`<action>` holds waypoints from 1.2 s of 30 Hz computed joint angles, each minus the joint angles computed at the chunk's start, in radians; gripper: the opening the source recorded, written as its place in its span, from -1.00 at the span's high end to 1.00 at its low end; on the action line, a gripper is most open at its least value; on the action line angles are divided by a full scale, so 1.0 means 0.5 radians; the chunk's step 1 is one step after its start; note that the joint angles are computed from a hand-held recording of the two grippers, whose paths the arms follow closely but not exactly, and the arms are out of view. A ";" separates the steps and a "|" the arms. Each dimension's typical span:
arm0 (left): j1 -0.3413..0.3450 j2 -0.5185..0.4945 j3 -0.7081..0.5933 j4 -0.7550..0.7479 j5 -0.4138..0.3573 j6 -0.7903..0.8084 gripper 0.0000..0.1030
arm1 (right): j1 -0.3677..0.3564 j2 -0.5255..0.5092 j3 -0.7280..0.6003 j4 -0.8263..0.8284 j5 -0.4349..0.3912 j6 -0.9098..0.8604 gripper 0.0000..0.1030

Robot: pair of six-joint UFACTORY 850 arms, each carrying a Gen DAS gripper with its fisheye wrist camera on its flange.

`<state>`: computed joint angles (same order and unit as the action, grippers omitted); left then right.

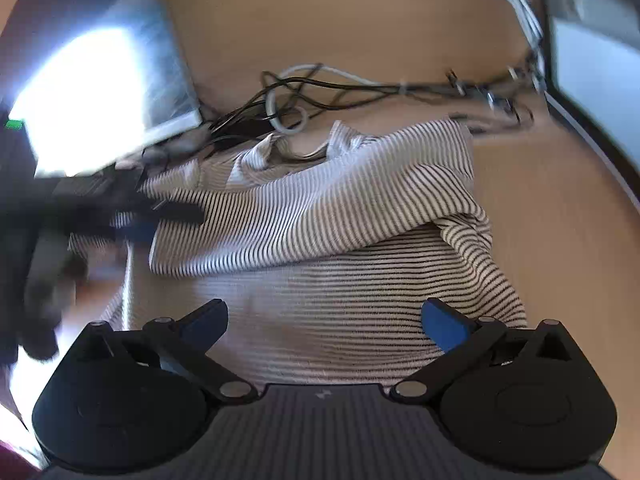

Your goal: Fold clothes

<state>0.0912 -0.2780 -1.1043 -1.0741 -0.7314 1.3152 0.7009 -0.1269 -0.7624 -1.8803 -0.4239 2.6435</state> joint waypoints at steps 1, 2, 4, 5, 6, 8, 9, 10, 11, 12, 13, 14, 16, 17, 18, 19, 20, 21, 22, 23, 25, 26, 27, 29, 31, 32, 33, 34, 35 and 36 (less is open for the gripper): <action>-0.036 -0.005 0.000 -0.002 0.085 0.034 -0.34 | 0.024 -0.020 -0.017 0.081 -0.039 -0.113 -1.00; -0.066 -0.002 0.016 -0.002 0.165 0.069 -0.20 | 0.048 -0.041 -0.034 0.155 -0.078 -0.220 -1.00; -0.139 -0.024 0.015 0.029 0.314 0.055 0.54 | 0.089 -0.078 -0.062 0.245 -0.153 -0.368 -1.00; -0.159 -0.023 0.020 0.000 0.362 0.088 0.66 | 0.085 -0.069 -0.051 0.219 -0.148 -0.330 -1.00; -0.171 -0.025 0.019 -0.107 0.363 0.205 0.66 | 0.080 -0.060 -0.037 0.163 -0.144 -0.261 -1.00; -0.178 0.032 0.054 -0.460 0.336 0.615 0.68 | 0.071 -0.042 -0.009 0.057 -0.139 -0.129 -1.00; -0.179 0.066 0.072 -0.634 0.332 0.824 0.69 | 0.066 -0.033 0.005 0.004 -0.138 -0.063 -1.00; -0.179 0.090 0.084 -0.799 0.321 1.020 0.69 | 0.063 -0.027 0.016 -0.038 -0.138 -0.011 -1.00; -0.180 0.088 0.074 -0.897 0.316 1.131 0.69 | 0.068 -0.031 0.012 -0.024 -0.144 -0.025 -1.00; -0.182 0.061 0.049 -0.920 0.328 1.159 0.69 | 0.069 -0.032 0.012 -0.023 -0.145 -0.023 -1.00; -0.183 0.029 0.020 -0.867 0.360 1.103 0.71 | 0.071 -0.032 0.012 -0.023 -0.147 -0.022 -1.00; -0.183 -0.006 -0.009 -0.781 0.383 1.024 0.70 | 0.073 -0.033 0.012 -0.023 -0.149 -0.019 -1.00; -0.198 -0.065 -0.023 -0.565 0.485 0.891 0.56 | 0.075 -0.036 0.010 -0.024 -0.152 -0.014 -1.00; -0.210 -0.084 -0.006 -0.500 0.558 0.879 0.51 | 0.082 -0.037 0.009 -0.009 -0.159 -0.028 -1.00; -0.208 -0.095 0.012 -0.477 0.594 0.891 0.37 | 0.086 -0.041 0.002 0.020 -0.161 -0.061 -1.00; -0.193 -0.098 0.034 -0.519 0.603 0.935 0.27 | 0.089 -0.046 -0.006 0.047 -0.163 -0.093 -1.00; -0.176 -0.098 0.043 -0.516 0.597 0.920 0.24 | 0.086 -0.057 -0.018 0.066 -0.162 -0.124 -1.00; -0.144 -0.089 0.034 -0.463 0.546 0.822 0.24 | 0.089 -0.062 -0.026 0.099 -0.165 -0.164 -1.00; -0.099 -0.070 0.025 -0.406 0.465 0.706 0.19 | 0.092 -0.074 -0.039 0.136 -0.169 -0.210 -1.00; -0.045 -0.040 0.032 -0.413 0.383 0.674 0.10 | 0.094 -0.085 -0.053 0.175 -0.174 -0.258 -1.00; 0.101 0.056 0.088 -0.524 0.208 0.783 -0.57 | 0.105 -0.107 -0.083 0.275 -0.189 -0.376 -1.00; 0.176 0.098 0.110 -0.570 0.115 0.827 -0.66 | 0.111 -0.118 -0.099 0.330 -0.197 -0.441 -1.00; 0.250 0.137 0.128 -0.596 0.042 0.875 -0.73 | 0.118 -0.133 -0.123 0.414 -0.207 -0.541 -1.00; 0.396 0.209 0.159 -0.600 -0.008 1.029 -0.80 | 0.131 -0.165 -0.174 0.583 -0.232 -0.743 -1.00; 0.539 0.272 0.203 -0.620 0.045 1.204 -0.84 | 0.145 -0.210 -0.260 0.794 -0.262 -1.009 -1.00; 0.610 0.298 0.221 -0.605 0.077 1.248 -0.84 | 0.148 -0.214 -0.295 0.796 -0.226 -1.072 -0.99; 0.684 0.311 0.230 -0.580 0.094 1.267 -0.84 | 0.149 -0.220 -0.329 0.792 -0.188 -1.128 -0.99; 0.765 0.303 0.221 -0.528 0.083 1.230 -0.84 | 0.150 -0.226 -0.364 0.793 -0.150 -1.190 -0.99; 0.845 0.292 0.208 -0.475 0.073 1.194 -0.84 | 0.154 -0.236 -0.404 0.799 -0.117 -1.256 -0.98; 0.913 0.276 0.197 -0.435 0.064 1.171 -0.84 | 0.170 -0.259 -0.461 0.815 -0.114 -1.338 -0.97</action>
